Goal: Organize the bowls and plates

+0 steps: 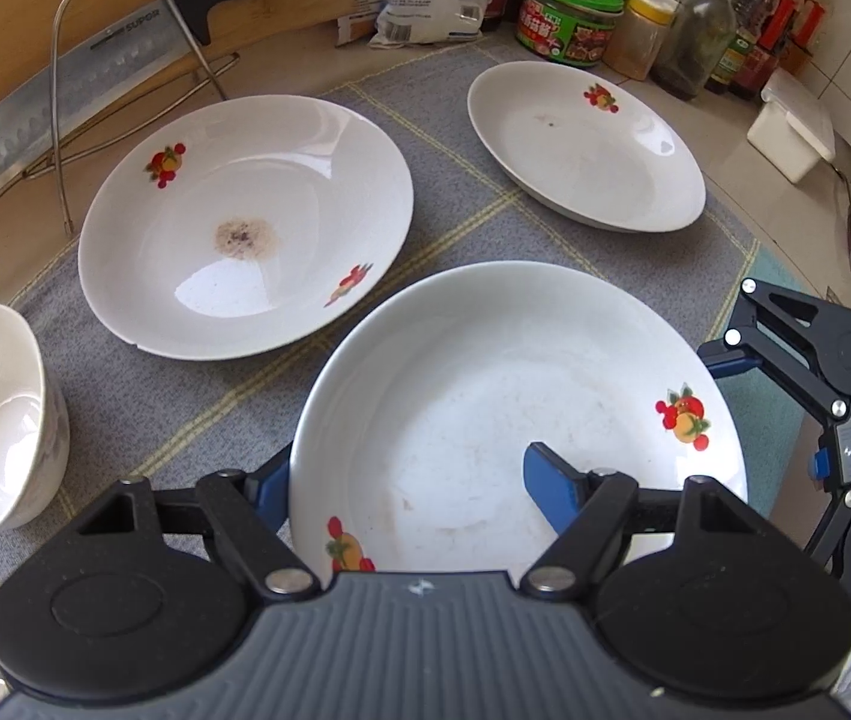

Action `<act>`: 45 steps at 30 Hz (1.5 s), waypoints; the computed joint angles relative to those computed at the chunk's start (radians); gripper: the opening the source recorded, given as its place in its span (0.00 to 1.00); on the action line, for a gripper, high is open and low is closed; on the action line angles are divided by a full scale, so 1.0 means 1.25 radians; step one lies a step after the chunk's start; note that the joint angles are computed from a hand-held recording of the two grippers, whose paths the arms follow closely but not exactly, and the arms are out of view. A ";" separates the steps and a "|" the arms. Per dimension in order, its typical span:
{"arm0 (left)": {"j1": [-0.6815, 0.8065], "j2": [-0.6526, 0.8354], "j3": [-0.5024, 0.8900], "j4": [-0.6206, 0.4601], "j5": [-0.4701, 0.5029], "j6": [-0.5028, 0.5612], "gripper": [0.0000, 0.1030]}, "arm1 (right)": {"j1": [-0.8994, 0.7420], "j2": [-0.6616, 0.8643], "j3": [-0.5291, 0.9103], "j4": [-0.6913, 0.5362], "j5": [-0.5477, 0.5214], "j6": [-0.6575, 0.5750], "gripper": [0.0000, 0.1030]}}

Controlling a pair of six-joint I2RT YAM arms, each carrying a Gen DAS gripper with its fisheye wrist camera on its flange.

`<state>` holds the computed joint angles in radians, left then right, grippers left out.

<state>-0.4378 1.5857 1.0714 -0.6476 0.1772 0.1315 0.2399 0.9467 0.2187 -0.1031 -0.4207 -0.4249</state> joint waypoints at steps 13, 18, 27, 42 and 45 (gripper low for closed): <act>-0.089 0.115 0.153 -0.004 -0.034 -0.074 0.74 | -0.325 0.072 0.099 -0.168 -0.196 -0.304 1.00; -0.112 0.174 0.234 -0.020 -0.042 -0.081 0.74 | -0.415 0.145 0.151 -0.194 -0.238 -0.389 1.00; -0.142 0.283 0.386 -0.060 -0.046 -0.079 0.74 | -0.516 0.248 0.211 -0.198 -0.277 -0.464 1.00; -0.170 0.478 0.641 -0.121 -0.029 -0.052 0.74 | -0.615 0.376 0.278 -0.146 -0.288 -0.493 1.00; -0.173 0.512 0.688 -0.140 -0.023 -0.045 0.74 | -0.625 0.395 0.287 -0.140 -0.284 -0.491 1.00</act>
<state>-0.6542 2.2259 1.9318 -0.8227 0.1479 0.0750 -0.5413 1.4399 0.5772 -0.2787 -0.7762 -1.0386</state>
